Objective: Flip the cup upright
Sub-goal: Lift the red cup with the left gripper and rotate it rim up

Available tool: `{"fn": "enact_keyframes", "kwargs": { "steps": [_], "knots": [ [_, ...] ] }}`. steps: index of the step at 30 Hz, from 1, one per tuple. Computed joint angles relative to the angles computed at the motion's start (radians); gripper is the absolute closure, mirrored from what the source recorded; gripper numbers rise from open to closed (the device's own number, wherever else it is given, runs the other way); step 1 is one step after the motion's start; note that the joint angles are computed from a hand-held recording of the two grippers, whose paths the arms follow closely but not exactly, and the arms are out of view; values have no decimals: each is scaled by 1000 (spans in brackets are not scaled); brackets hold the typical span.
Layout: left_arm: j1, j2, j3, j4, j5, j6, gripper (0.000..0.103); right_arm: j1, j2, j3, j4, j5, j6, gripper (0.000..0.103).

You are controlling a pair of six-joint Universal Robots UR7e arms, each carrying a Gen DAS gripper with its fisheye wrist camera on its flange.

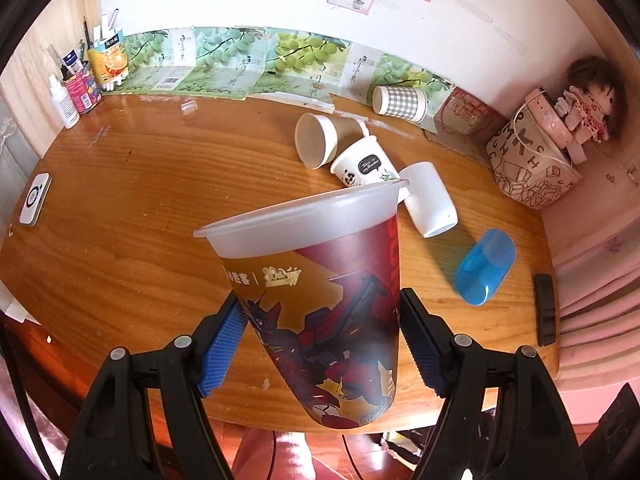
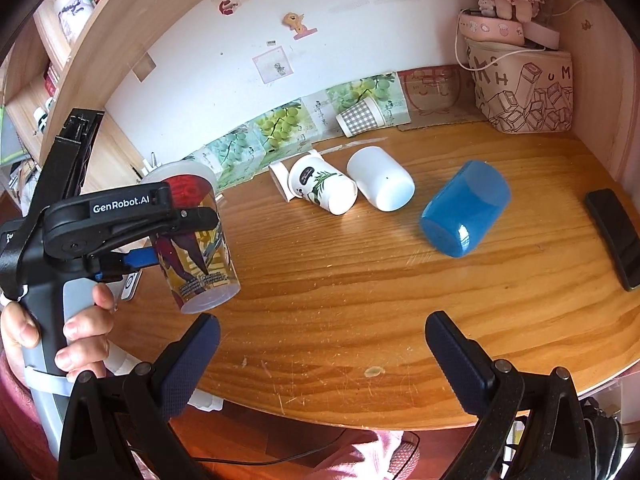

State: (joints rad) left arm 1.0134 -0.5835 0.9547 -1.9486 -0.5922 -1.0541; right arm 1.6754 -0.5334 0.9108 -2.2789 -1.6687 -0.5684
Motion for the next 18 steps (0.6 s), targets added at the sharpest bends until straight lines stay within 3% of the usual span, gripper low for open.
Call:
{"fn": "enact_keyframes", "kwargs": {
  "steps": [7,18],
  "knots": [
    [-9,-29,42,108,-26,-72,25,-3,-37,96,-60,31,-68,0],
    [26,56,-136,342,-153,-5,25,-9,-22,114,-78,45,-94,0]
  ]
}}
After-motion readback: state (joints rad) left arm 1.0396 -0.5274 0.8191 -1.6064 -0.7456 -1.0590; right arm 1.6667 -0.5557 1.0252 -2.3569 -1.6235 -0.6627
